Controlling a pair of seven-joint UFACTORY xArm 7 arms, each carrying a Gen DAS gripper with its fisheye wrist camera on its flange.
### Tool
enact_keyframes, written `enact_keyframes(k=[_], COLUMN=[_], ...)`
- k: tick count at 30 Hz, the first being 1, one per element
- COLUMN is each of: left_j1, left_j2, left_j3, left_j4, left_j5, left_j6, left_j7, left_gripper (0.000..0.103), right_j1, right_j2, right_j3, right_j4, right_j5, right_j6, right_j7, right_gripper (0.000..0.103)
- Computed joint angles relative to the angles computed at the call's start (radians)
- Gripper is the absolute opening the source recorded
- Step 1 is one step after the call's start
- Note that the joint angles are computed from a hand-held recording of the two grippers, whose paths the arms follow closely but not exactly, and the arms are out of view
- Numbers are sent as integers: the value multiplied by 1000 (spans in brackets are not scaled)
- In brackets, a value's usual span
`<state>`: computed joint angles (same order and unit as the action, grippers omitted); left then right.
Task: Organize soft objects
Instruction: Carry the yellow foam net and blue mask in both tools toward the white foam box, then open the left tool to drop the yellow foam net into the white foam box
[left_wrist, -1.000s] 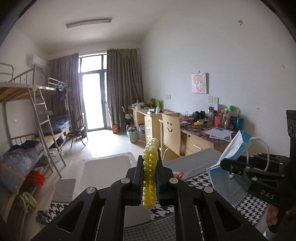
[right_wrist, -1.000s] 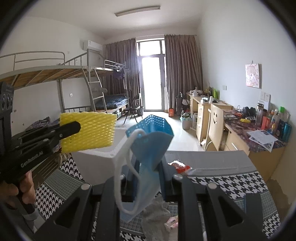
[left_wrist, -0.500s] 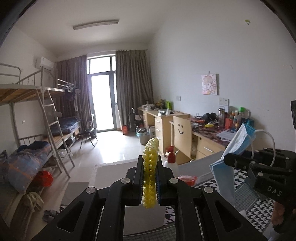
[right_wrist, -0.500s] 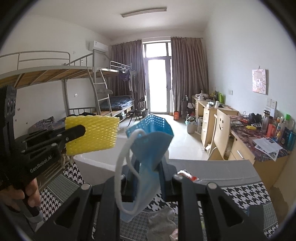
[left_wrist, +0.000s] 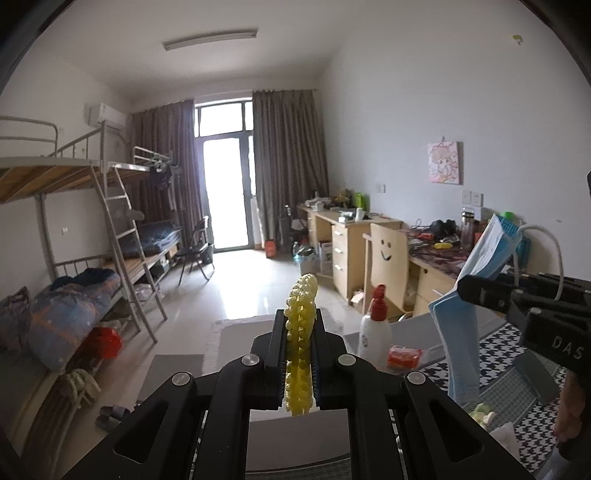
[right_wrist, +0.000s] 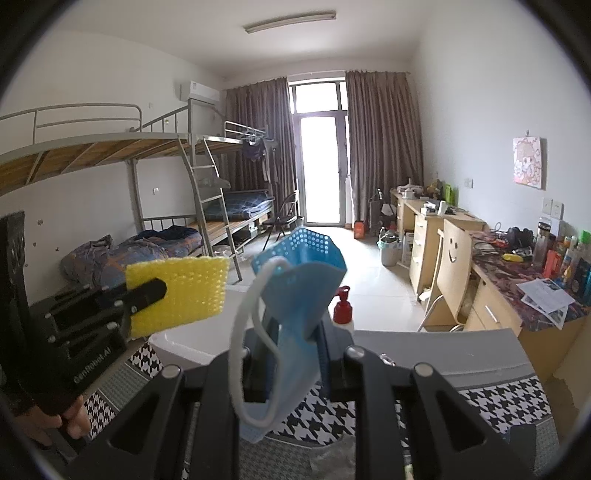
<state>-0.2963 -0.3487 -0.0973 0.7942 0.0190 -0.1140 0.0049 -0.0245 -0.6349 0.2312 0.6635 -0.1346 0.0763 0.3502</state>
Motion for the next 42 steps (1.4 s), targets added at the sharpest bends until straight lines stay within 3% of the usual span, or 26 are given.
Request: enact_keyframes(k=[10,15,27,28,30,31,32,36,38,39,42], left_j1=[115,126,20,10,-32,-27,-13,17,38,67,65], left_j2=[59,101,182,189,197,198,193,164,148,147,135], left_j3=[-81,-75,27,36,71,69,57,44,34,9,21], left_j4=[52,84,153,159,166,167,162,133,116,114,102], left_j5=[31,43,-27,-44,-112,-126,-125,-129,-121,-101,-89], left_j6=[25,46,116,126,139,145,140,109,88,80,74], left_j7=[-42,-57,35,53,122,131,127,118,96,69,53], left_gripper=[11,11,13,16,38,62,77,88,99,100,102], right_j1=[-2,-22,-30,-25,-26,-26,-31,-48,-44,-41,-24], right_j2=[96,137,238,242,251,254,257,269,283,292,316], right_j3=[13,24,26,21,20,19,23,40,39,37,27], right_j4=[100,143,236,237,243,247,251,262,273,280,297], right_j5=[-18,-39,-85,-89,-100,-106,-114,-143,-152,-155,-162], right_j6=[20,15,37,36,35,35,35,33,36,39,45], right_j7=[-2,17,67,67,73,74,80,105,110,112,113], right_gripper=[23,23,23,23,23,23,23,23,23,23,23])
